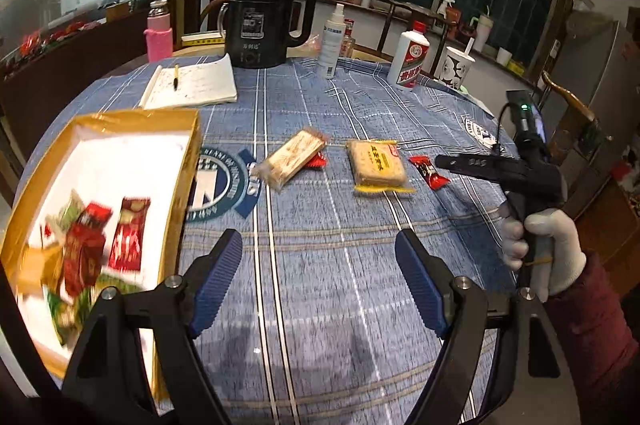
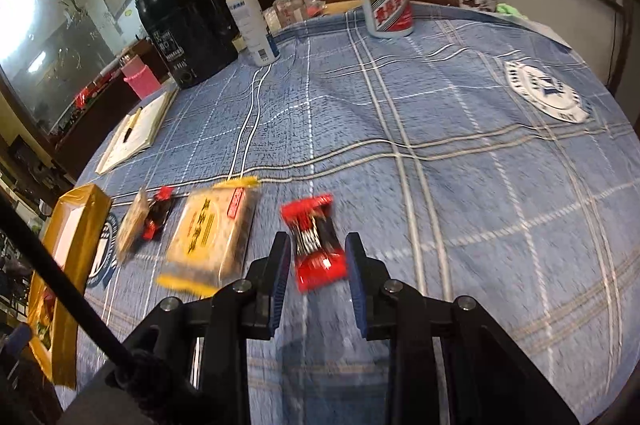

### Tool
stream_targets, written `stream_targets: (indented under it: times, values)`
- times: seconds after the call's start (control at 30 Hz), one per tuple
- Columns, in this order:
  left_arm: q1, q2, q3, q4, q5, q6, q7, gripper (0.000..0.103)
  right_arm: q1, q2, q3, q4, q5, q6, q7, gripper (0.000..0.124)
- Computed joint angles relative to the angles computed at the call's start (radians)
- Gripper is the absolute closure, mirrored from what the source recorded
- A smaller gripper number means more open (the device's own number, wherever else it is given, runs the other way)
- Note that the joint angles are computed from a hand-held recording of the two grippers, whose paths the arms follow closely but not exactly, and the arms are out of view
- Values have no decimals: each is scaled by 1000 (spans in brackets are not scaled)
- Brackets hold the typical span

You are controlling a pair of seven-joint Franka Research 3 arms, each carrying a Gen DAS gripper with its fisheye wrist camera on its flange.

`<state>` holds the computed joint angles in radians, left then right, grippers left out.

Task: Organize snacks
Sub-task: 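Grasp the red wrapped candy with the right tool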

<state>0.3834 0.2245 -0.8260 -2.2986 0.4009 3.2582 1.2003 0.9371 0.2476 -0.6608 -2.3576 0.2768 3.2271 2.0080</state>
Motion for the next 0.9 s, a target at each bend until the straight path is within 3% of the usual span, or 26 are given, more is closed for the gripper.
stream_targets:
  times: [0.03,0.13,0.3,0.57,0.63,0.8,0.9]
  values:
    - [-5,26,-2,28,4,-20,8,23,-46,13,46,20,3,-8,-7,96]
    - [-70,107,31,129,-21,-94,51,23,-81,52,82,54,-14,-29,6,95]
    - [-206,226,105,283,-51,-197,117,23,95,115,-101,75,-109,-66,90,95]
    - [-413,368,240,503,-105,-318,167,23,110,121,-119,52,-104,-13,93,101]
    - [-481,380,303,542,-99,-328,162,23,51,106,-60,43,-71,15,74,101]
    - [-599,444,397,658,-109,-355,195,23,-228,37,212,1,-25,114,48,101]
    - [-652,485,438,728,-127,-376,221,23,-319,24,303,-10,-12,139,43,101]
